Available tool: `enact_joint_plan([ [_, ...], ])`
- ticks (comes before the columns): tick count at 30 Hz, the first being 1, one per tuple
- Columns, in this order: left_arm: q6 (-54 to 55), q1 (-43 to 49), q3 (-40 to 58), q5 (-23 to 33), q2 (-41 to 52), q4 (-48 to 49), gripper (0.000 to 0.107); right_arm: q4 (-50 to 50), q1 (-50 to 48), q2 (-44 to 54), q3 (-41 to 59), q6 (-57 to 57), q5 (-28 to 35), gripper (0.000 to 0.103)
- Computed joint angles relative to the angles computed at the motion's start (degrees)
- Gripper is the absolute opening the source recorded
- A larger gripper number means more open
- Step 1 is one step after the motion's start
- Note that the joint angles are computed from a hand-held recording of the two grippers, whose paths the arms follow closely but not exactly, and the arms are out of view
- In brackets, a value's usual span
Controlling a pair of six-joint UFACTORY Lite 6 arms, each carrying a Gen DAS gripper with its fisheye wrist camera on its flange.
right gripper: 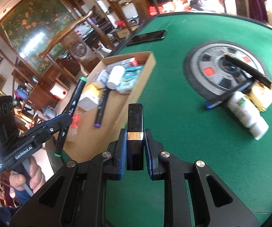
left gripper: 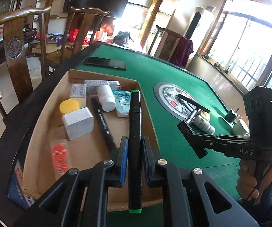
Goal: Organize objects
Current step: 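Carry the black tube and green-capped marker over the cardboard tray with both tools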
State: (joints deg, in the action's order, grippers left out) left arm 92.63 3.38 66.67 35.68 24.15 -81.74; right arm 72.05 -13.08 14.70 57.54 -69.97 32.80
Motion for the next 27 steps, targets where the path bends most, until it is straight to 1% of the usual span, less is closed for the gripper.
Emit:
enact_joint_plan([
  [2, -0.2, 1.5, 2.3, 0.4, 3.1, 0.4, 0.013, -2.3, 4.0, 2.0, 2.9, 4.0, -1.6, 0.018],
  [6, -3.0, 3.5, 8.0, 0.2, 8.8, 3.0, 0.013, -8.2, 11.1, 9.2, 12.3, 13.2, -3.5, 0.018],
  [9, -6.0, 2.7, 12.6, -1.4, 12.2, 5.7, 0.013, -13.1, 14.1, 15.7, 20.0, 20.2, -4.2, 0.018],
  [11, -10.7, 1.9, 16.2, -1.6, 14.6, 9.4, 0.013, -16.8, 14.9, 20.7, 25.7, 25.0, -3.7, 0.018],
  [14, -16.2, -0.1, 19.8, -1.9, 16.7, 15.1, 0.013, -21.7, 14.9, 27.1, 33.6, 30.8, -1.2, 0.018],
  [16, -20.3, -2.1, 21.5, -3.7, 18.2, 18.8, 0.013, -25.5, 14.9, 31.5, 39.3, 35.0, 1.0, 0.018],
  [18, -25.1, -3.4, 22.8, -5.4, 19.6, 22.6, 0.013, -27.2, 14.8, 34.7, 43.6, 36.5, 3.1, 0.018],
  [20, -29.1, -4.3, 23.1, -7.1, 20.3, 25.7, 0.013, -27.9, 14.8, 36.4, 46.0, 36.3, 3.4, 0.018],
  [21, -29.8, -4.1, 22.9, -7.1, 20.3, 25.6, 0.013, -27.6, 14.7, 36.6, 46.3, 35.6, 3.0, 0.018],
  [24, -38.4, -4.3, 23.6, -8.6, 20.6, 32.9, 0.013, -23.7, 14.1, 37.3, 46.2, 31.7, 3.6, 0.018],
  [26, -43.0, -4.4, 23.3, -9.1, 20.4, 36.3, 0.013, -22.9, 13.8, 37.7, 46.8, 31.4, 4.6, 0.018],
  [27, -43.7, -4.3, 22.8, -9.3, 20.0, 36.5, 0.013, -22.7, 13.5, 38.0, 47.2, 31.7, 5.3, 0.018],
])
